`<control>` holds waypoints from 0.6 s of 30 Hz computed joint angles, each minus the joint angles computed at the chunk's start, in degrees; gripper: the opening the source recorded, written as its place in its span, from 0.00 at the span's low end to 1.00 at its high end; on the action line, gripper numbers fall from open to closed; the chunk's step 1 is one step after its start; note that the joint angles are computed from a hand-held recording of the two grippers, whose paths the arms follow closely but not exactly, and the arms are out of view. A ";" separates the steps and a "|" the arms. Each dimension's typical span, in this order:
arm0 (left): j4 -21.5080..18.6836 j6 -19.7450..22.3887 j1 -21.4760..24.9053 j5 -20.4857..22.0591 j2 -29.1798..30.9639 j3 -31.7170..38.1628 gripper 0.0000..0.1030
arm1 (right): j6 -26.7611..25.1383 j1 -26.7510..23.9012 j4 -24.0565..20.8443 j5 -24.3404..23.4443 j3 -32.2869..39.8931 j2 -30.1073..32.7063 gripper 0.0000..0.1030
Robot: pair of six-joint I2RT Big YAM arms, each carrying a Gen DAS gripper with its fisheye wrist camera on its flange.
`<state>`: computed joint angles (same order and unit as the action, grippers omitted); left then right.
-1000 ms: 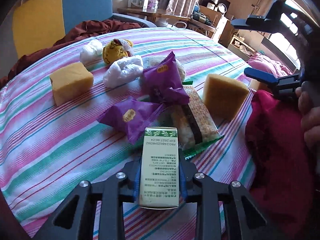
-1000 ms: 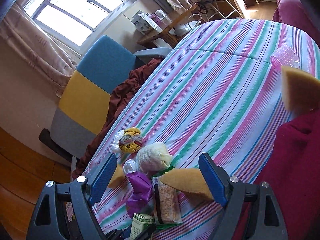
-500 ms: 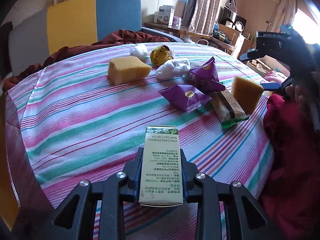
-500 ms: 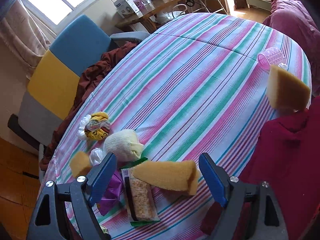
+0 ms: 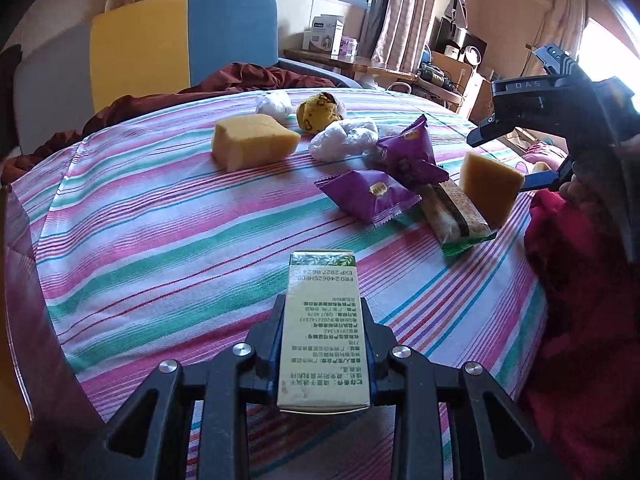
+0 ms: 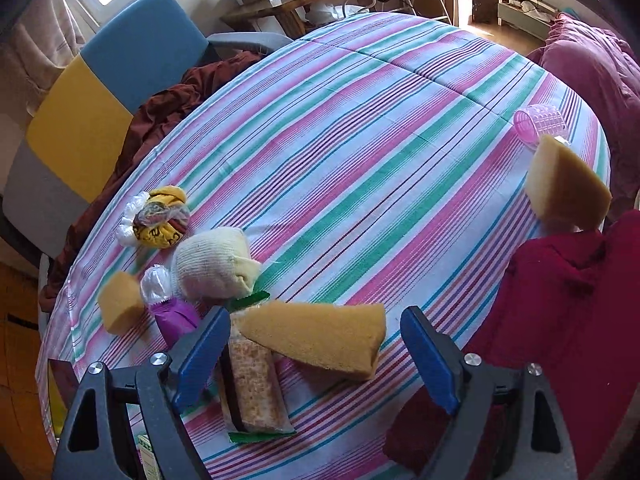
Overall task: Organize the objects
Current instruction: 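Grasp a yellow sponge with the right gripper while the left gripper holds the green box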
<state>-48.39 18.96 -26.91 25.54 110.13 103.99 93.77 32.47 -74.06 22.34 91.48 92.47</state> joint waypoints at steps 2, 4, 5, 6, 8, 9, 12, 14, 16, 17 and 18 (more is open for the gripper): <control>-0.13 -0.32 0.12 0.39 0.06 0.07 0.31 | -0.44 -0.13 -0.72 -0.54 0.74 0.60 0.86; -0.06 -0.37 0.13 0.47 0.04 0.02 0.31 | -1.11 -0.31 -1.09 -1.32 1.19 1.04 0.86; 0.01 -0.33 0.15 0.45 -0.13 -0.18 0.31 | -1.45 -0.40 -1.30 -1.73 1.45 1.30 0.86; 0.08 -0.35 0.13 0.40 -0.17 -0.23 0.31 | -1.83 -0.50 -1.30 -2.12 1.60 1.46 0.86; 0.23 -0.42 0.14 0.45 -0.24 -0.36 0.31 | -2.11 -0.62 -1.64 -2.64 1.90 1.76 0.86; 0.23 -0.49 0.15 0.53 -0.22 -0.34 0.31 | -2.08 -0.68 -1.99 -2.87 2.07 1.90 0.86; 0.01 -0.66 0.20 0.76 -0.08 -0.11 0.31 | -1.99 -0.83 -3.36 -3.28 2.86 2.55 0.86; 0.11 -0.54 0.20 0.69 -0.09 -0.14 0.31 | -2.63 -1.14 -4.64 -4.23 3.74 3.31 0.86; 0.28 -0.52 0.19 0.59 -0.08 -0.17 0.31 | -3.71 -1.46 -5.66 -5.30 4.66 4.15 0.86; 0.35 -0.52 0.19 0.55 -0.10 -0.21 0.31 | -4.27 -1.57 -6.08 -5.72 5.09 4.51 0.84; 0.33 -0.51 0.18 0.51 -0.08 -0.17 0.31 | -4.68 -1.58 -6.89 -5.87 5.76 4.99 0.71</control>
<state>-48.06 18.45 -26.72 26.05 110.05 103.82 89.09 30.89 -80.95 16.47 97.25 97.46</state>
